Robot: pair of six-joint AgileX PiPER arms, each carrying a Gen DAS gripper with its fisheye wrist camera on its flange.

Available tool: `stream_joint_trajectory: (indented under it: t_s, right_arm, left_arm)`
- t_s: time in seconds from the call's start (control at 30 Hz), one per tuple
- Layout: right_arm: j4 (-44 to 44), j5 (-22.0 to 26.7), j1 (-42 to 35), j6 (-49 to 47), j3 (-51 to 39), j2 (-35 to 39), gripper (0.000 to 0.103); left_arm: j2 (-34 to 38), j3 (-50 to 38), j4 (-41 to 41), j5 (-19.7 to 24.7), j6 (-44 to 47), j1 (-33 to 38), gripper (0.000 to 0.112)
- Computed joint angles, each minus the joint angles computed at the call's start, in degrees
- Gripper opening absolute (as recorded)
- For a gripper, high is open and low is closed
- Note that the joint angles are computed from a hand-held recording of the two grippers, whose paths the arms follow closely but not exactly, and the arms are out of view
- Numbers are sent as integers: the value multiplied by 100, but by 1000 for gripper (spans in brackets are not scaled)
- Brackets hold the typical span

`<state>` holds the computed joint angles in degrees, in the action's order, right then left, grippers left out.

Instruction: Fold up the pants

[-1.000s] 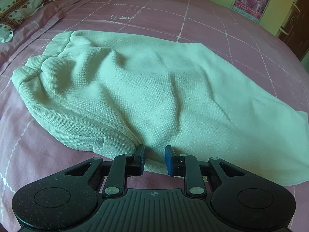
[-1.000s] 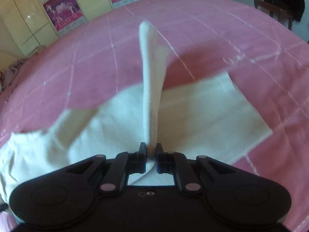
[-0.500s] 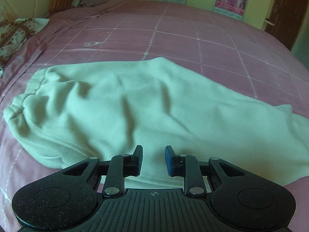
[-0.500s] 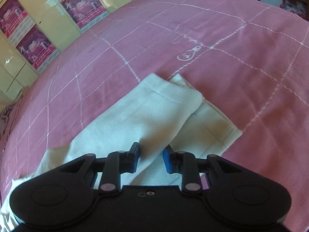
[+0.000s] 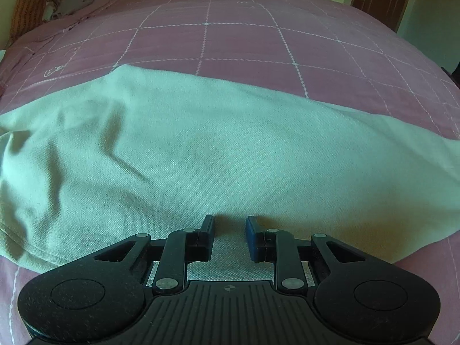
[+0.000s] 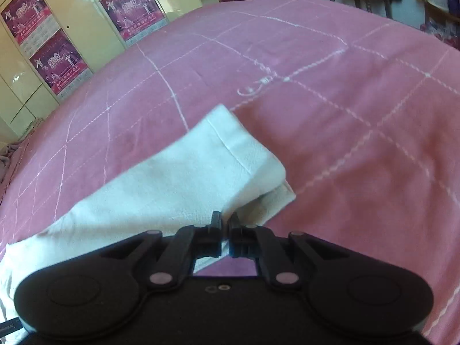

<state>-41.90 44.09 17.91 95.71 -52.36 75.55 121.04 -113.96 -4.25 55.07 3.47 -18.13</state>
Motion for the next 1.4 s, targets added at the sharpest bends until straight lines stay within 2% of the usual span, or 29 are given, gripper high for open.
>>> stream_joint_trajectory:
  t_s: [0.07, 0.13, 0.17, 0.27, 0.37, 0.43, 0.53, 0.6, 0.77, 0.93, 0.97, 1.03, 1.07, 1.13, 1.27, 1.33, 1.37, 1.4]
  right_arm:
    - [-90, 63, 79, -63, -81, 56, 6]
    - [-74, -338, -20, 131, 81, -169, 19]
    - [-170, -594, -109, 411, 252, -321, 29]
    - [49, -708, -305, 354, 290, -337, 26]
    - [394, -296, -195, -425, -94, -147, 27]
    - [299, -270, -211, -456, -72, -211, 28]
    - [508, -658, -577, -429, 92, -307, 28]
    - [434, -817, -704, -289, 99, -242, 35]
    - [798, -1820, -1048, -491, 105, 72, 36]
    - [7, -2516, -1254, 443, 162, 407, 35]
    - [-185, -2614, -1323, 724, 192, 443, 32]
    - [-109, -2507, -1373, 608, 70, 555, 19]
    - [-225, -2368, -1319, 634, -34, 584, 7]
    - [-1088, -2252, -1102, 1139, -229, 496, 6]
    - [-3041, -1601, -429, 1953, -909, 222, 5]
    - [-3043, -1155, -296, 1572, -924, 183, 5]
    - [-2700, -1084, -419, 1422, -772, 258, 5]
    - [-2129, -1111, -600, 1208, -611, 327, 5]
  left_arm:
    - [76, -213, -100, 226, 41, 54, 24]
    - [64, -174, -96, 209, 72, 46, 24]
    - [27, -82, -65, 137, 73, 31, 24]
    - [101, -206, 124, 189, -58, -76, 25]
    - [215, -466, -53, 404, 58, 9, 25]
    - [261, -502, -175, 406, 136, 67, 25]
    - [227, -390, -116, 280, 170, 40, 26]
    - [252, -456, -122, 335, 91, 42, 26]
    - [362, -614, -136, 379, 44, 45, 28]
    - [360, -577, -209, 344, 102, 83, 29]
    - [374, -605, -218, 359, 77, 90, 29]
    - [347, -564, -185, 279, -47, 82, 29]
    - [325, -522, -128, 200, -107, 65, 29]
    - [271, -425, 60, -32, -276, 13, 29]
    - [340, -614, 300, -236, -553, -31, 29]
    - [532, -920, 346, -17, -586, -46, 30]
    - [643, -1056, 379, 125, -564, -61, 30]
    - [633, -964, 393, 79, -501, -66, 30]
